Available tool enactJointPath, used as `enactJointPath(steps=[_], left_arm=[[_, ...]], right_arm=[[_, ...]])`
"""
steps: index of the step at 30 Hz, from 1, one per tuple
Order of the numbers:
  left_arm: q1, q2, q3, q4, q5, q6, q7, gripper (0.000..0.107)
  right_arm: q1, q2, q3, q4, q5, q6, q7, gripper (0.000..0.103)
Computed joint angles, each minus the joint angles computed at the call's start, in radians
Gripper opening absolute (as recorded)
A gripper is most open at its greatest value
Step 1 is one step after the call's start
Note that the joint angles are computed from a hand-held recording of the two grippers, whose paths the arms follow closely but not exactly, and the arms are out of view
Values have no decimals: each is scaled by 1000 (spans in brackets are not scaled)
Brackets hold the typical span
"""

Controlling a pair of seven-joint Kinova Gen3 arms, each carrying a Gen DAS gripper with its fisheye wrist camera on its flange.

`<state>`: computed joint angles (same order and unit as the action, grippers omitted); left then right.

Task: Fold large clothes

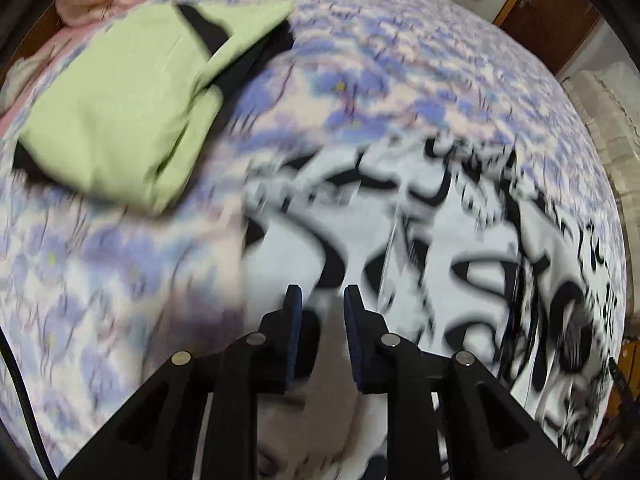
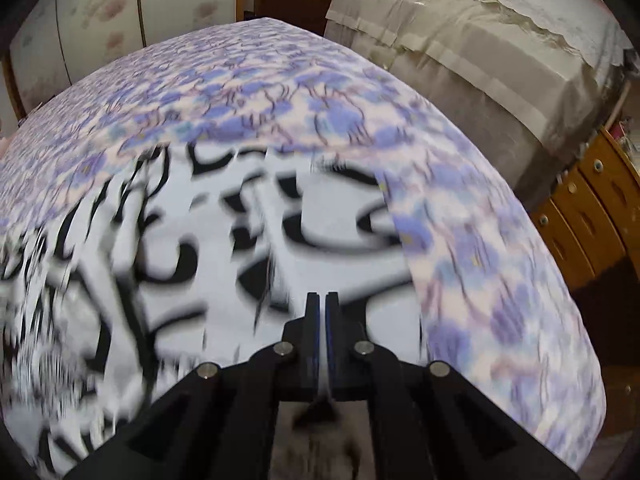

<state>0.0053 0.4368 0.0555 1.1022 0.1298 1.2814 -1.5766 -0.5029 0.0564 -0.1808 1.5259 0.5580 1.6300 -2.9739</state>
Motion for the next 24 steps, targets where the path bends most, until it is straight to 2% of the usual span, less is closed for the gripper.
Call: enactJointPath(steps=[9, 12, 13, 14, 17, 22, 24], left_arm=[[-79, -226, -25, 267, 34, 68, -118, 22], [-84, -347, -52, 391, 41, 51, -154, 30], [-91, -378, -50, 419, 39, 45, -158, 35], [-89, -414, -54, 454, 29, 42, -156, 40], [-89, -491, -70, 530, 15, 75, -161, 40], [-80, -632, -73, 626, -60, 149, -113, 41], [-83, -674, -72, 643, -89, 198, -81, 41]], right_arm=[[-149, -60, -122, 5, -133, 113, -267, 4], [-175, -97, -169, 25, -215, 141, -360, 5], [-190, -116, -176, 38, -237, 141, -396, 7], [-194, -135, -190, 52, -259, 139, -435, 14], [-193, -194, -235, 94, -327, 137, -536, 30], [-168, -313, -317, 145, -421, 121, -617, 31], [-150, -357, -336, 150, -452, 110, -597, 38]])
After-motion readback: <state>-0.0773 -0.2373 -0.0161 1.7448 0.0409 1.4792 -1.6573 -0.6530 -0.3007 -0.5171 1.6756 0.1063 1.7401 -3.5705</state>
